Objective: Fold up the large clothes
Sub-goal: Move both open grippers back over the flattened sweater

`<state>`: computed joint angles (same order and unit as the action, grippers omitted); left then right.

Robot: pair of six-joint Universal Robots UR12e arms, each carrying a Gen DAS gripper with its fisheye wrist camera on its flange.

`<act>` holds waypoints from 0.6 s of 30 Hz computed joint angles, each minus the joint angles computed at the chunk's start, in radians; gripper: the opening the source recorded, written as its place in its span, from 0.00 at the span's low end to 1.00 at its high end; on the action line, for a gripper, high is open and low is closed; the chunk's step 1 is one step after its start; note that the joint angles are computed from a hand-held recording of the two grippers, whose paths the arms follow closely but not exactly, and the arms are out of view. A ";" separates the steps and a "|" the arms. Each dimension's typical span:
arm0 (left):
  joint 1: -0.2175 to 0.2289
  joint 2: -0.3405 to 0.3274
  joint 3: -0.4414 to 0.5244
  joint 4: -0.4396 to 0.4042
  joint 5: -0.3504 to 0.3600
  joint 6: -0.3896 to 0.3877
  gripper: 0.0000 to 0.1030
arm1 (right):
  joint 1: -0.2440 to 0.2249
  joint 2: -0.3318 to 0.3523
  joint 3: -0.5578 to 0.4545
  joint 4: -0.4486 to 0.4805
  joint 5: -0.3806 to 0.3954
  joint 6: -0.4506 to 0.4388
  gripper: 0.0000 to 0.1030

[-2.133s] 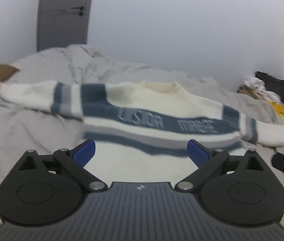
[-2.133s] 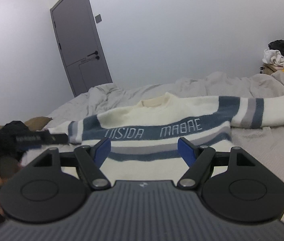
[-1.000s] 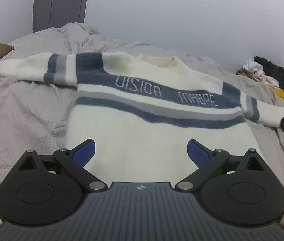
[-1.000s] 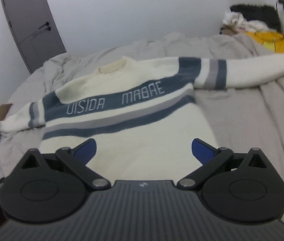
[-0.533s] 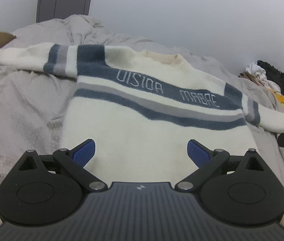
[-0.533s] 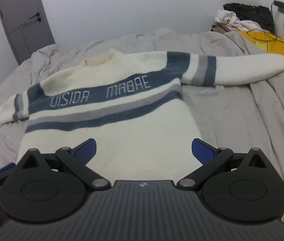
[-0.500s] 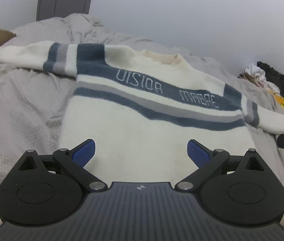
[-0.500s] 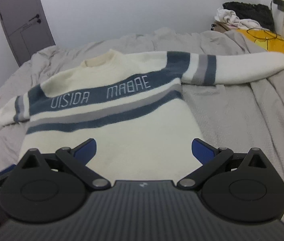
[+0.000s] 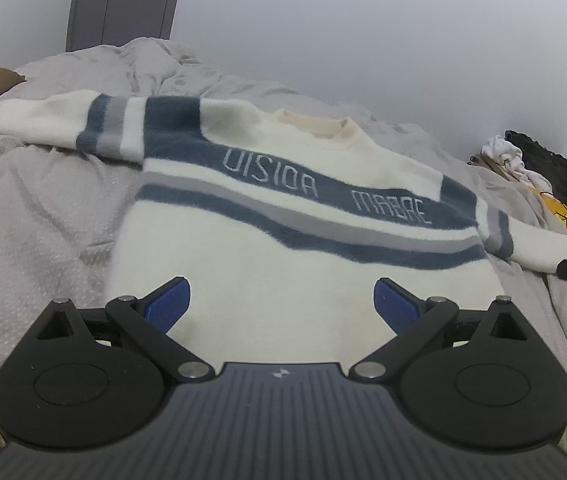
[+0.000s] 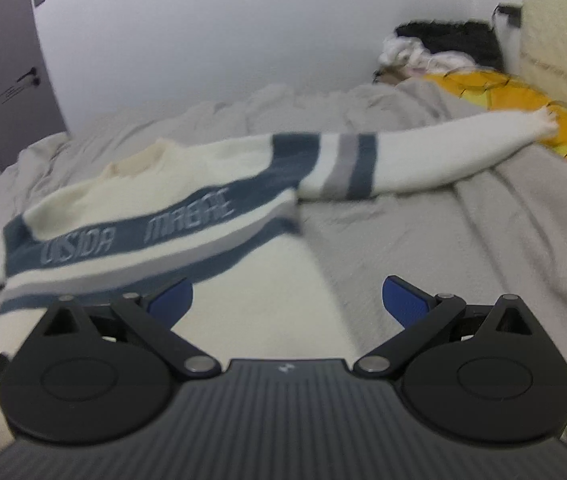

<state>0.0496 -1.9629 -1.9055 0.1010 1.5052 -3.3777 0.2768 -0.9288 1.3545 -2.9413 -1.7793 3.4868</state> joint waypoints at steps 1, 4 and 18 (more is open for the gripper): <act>0.000 0.002 0.002 -0.013 -0.002 -0.003 0.97 | -0.002 0.006 -0.003 -0.011 -0.016 -0.008 1.00; 0.000 -0.002 0.001 -0.011 -0.004 0.007 0.97 | -0.025 0.020 -0.018 -0.023 -0.010 0.015 1.00; 0.002 -0.026 0.009 -0.004 -0.025 -0.009 0.97 | -0.212 0.205 -0.190 -0.128 0.265 0.390 1.00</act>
